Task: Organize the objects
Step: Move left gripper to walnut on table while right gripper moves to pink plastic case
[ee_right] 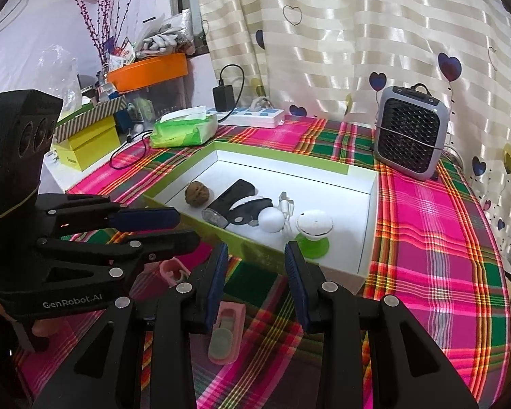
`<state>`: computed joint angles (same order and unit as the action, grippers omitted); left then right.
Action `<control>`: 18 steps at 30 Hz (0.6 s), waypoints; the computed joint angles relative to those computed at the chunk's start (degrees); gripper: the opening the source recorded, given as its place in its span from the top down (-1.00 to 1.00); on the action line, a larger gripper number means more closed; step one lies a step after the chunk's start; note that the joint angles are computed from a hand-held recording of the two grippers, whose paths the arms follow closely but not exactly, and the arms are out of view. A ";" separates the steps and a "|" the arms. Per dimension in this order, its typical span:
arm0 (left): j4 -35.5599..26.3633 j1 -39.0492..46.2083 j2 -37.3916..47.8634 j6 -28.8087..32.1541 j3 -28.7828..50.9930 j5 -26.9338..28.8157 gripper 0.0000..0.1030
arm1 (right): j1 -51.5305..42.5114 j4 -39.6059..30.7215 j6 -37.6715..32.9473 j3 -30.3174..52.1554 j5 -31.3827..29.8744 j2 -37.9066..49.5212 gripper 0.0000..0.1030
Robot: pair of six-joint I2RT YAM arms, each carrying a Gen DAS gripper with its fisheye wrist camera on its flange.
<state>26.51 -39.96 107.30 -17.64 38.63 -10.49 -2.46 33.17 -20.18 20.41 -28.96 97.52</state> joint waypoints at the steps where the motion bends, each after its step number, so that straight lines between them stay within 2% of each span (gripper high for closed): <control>1: -0.01 -0.02 0.03 0.01 0.03 -0.08 0.41 | 0.11 0.02 -0.09 -0.10 -0.01 -0.01 0.30; 18: 1.09 0.99 -0.93 -1.25 -2.24 -0.41 0.41 | 0.75 -2.69 -2.59 0.48 -0.32 1.34 0.30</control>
<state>27.60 -38.96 106.37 -18.89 36.39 -10.90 -1.71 30.47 -22.77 20.89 -29.28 98.86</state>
